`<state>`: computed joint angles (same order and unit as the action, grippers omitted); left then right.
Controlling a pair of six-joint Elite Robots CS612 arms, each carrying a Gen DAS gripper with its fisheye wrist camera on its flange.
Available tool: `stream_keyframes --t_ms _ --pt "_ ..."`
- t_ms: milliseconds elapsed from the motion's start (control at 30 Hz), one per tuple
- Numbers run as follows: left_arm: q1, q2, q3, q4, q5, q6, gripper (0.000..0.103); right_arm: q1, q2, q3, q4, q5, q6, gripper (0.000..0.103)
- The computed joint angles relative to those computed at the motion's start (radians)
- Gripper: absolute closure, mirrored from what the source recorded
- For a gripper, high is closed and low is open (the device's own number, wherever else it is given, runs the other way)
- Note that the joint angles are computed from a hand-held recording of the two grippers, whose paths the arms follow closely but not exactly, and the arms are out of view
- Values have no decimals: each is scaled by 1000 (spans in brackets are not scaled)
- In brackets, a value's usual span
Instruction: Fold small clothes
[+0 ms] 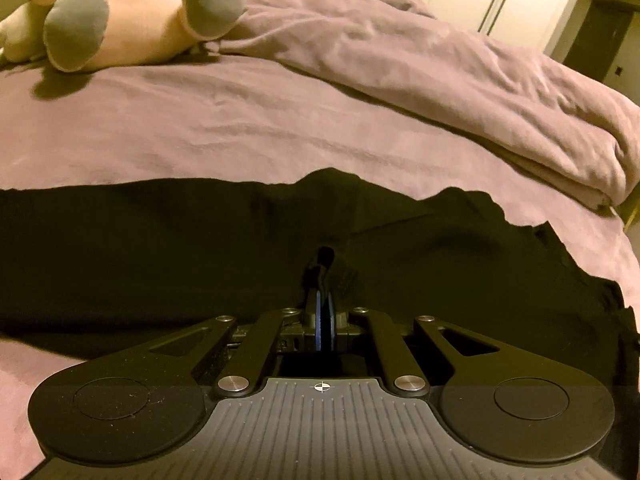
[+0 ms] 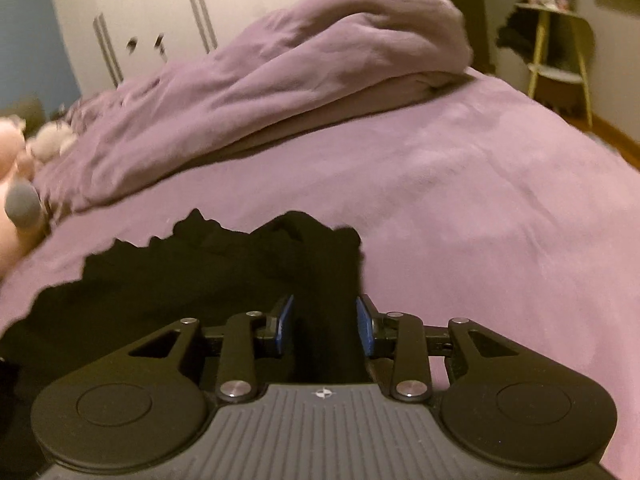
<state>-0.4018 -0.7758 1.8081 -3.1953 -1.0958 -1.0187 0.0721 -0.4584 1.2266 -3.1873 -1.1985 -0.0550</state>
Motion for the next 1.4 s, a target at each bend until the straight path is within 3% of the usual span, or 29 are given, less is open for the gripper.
stream_keyframes --t_ms 67,167,200,267,333,433,533,633,700,800,867,900,1000,1033,1133,1400 --pt "-2 4 -4 -1 13 15 98 9 14 -34 35 -38 -29 73" --pt "-10 10 -5 -40 62 39 98 5 25 -57 61 -17 -34 98" --pt "-13 11 -5 -59 79 46 98 3 28 -59 48 -4 -34 99" --pt "-19 15 -7 -85 123 52 98 6 34 -46 -66 -38 -29 99" --pt "-19 15 -19 -38 140 54 98 5 42 -39 -160 -57 11 101" --pt "-10 8 -26 54 90 39 97 11 52 -57 -130 -149 46 102" --pt "1 -4 -12 74 12 36 94 11 45 -61 -29 -207 60 100" --pt "-3 -20 1 99 20 33 81 -3 22 -7 -100 -115 64 99" --pt "-6 -33 9 110 25 -3 78 -7 3 34 -138 -43 37 99" --pt "-12 -41 29 35 9 -11 70 -11 -30 93 -104 96 -25 99" --pt "-16 -38 31 10 0 -2 58 -6 -48 126 -49 137 -113 99" --pt "-17 -37 26 36 -4 -4 57 -2 -56 142 -29 136 -157 99" --pt "-22 -39 15 133 -5 3 55 8 -61 174 -37 73 -247 99" --pt "-23 -42 21 124 -2 4 55 5 -61 185 -77 58 -254 99" --pt "-22 -52 38 113 -24 -18 55 10 -71 207 -135 -74 -252 99" --pt "-30 -78 25 220 -34 -37 54 17 -103 242 -97 -151 -409 97"
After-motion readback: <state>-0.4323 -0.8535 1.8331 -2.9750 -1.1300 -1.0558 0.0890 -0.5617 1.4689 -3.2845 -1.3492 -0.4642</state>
